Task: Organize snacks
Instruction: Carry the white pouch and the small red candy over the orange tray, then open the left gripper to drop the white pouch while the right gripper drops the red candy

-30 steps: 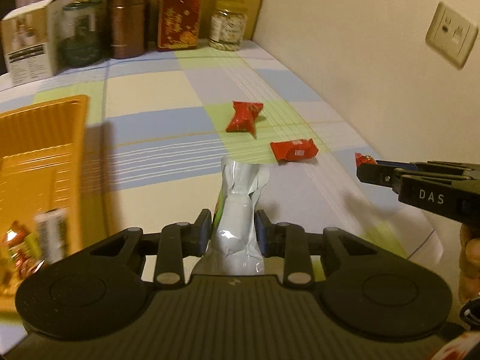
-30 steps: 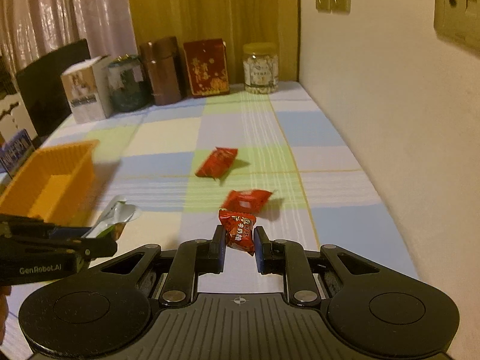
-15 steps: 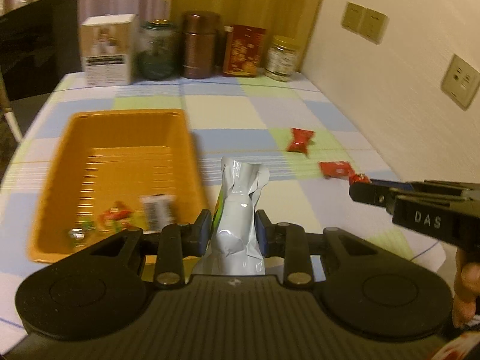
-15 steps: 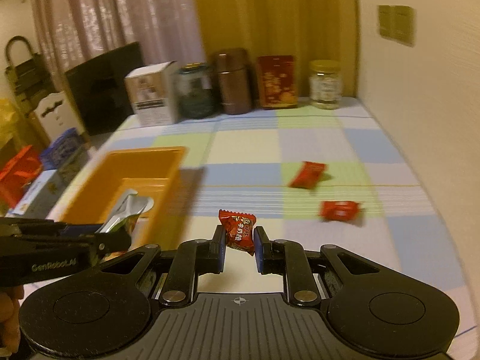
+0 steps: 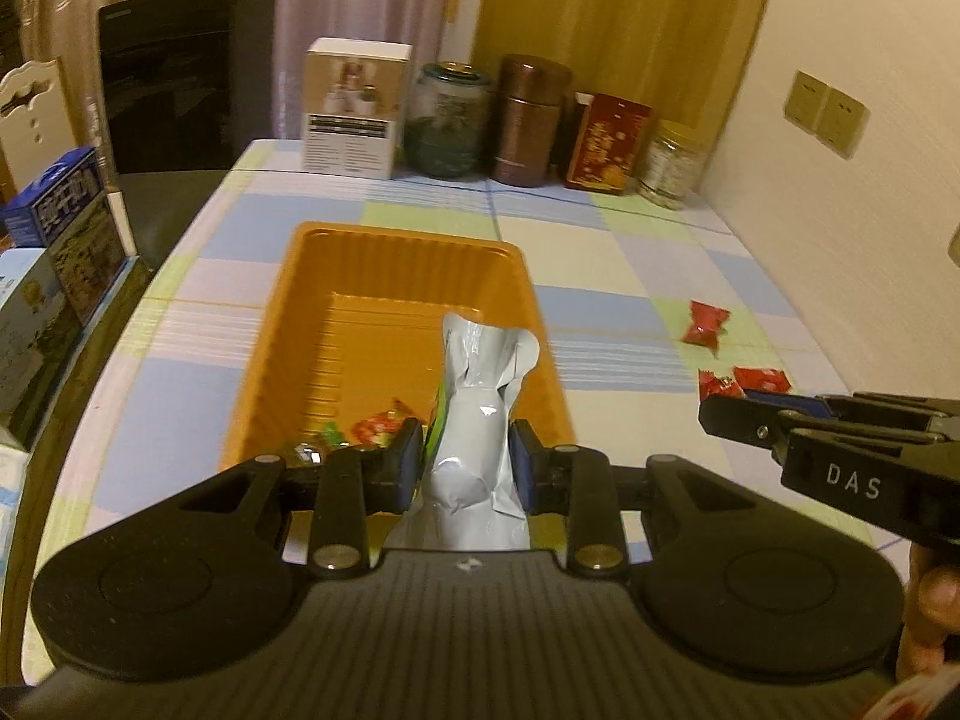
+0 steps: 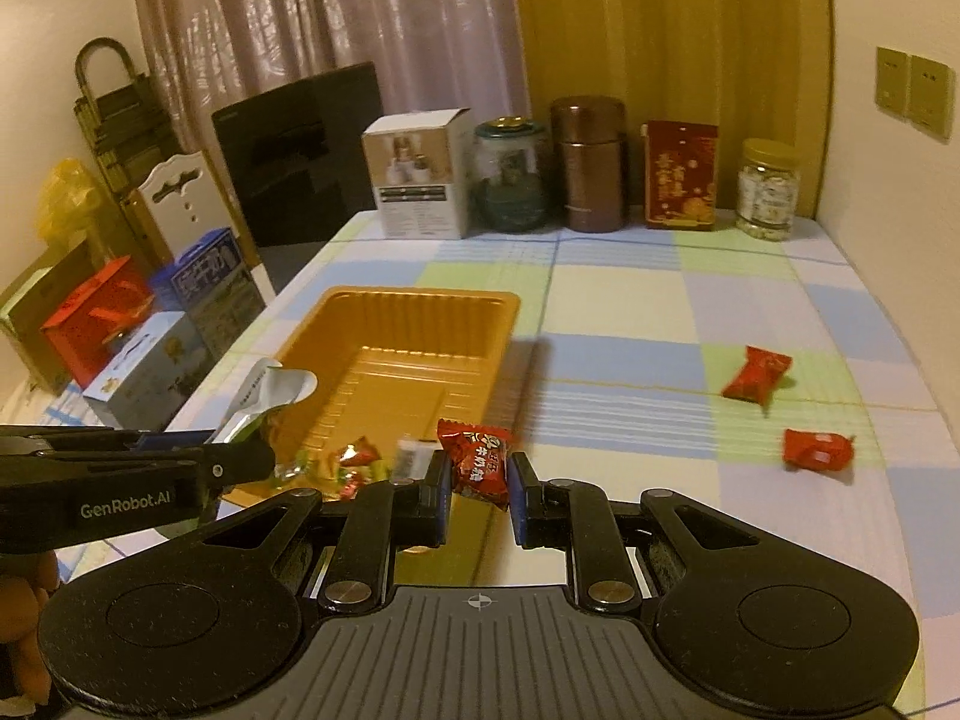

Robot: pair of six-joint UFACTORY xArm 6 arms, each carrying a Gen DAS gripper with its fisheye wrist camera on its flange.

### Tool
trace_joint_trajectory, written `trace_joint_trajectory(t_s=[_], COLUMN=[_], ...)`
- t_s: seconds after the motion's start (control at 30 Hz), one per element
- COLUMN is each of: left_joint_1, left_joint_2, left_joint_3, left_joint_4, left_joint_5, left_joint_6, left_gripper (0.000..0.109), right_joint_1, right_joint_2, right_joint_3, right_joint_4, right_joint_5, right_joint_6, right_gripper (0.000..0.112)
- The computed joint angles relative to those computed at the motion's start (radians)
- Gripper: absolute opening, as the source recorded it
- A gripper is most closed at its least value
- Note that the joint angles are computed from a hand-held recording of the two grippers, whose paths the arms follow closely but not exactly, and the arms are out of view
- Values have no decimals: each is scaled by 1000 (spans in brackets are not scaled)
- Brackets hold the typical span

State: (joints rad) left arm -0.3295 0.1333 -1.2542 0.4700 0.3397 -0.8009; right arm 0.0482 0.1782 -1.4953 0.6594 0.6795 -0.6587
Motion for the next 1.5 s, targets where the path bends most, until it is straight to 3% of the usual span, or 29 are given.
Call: trace_joint_trajectory(t_s=[0.53,1.07,1.17,1.27,1.5], left_joint_1=[61,87,90,97,110], left_joint_2=[12,142,172,191,152], left_joint_3=[3,-97,-120,-133,-84], left_joint_4=[2,-83,-60,13,43], left_joint_5=[-7,-23,-34,-27,-25], left_joint_6=[-35,40,21,-40,-97], left_gripper=[28,28,29,38,38], right_joint_1=[63,82,80,76,74], right_joint_2=[118,281,299,306,306], right_joint_3=[-135,-308,-326,-332,-323], right_joint_4=[-14,-47,-53,-51,-42], right_joint_5=[22,59,64,67,72], right_joint_6=[17,78,85,90,96], right_gripper=[20,20,20,20,20])
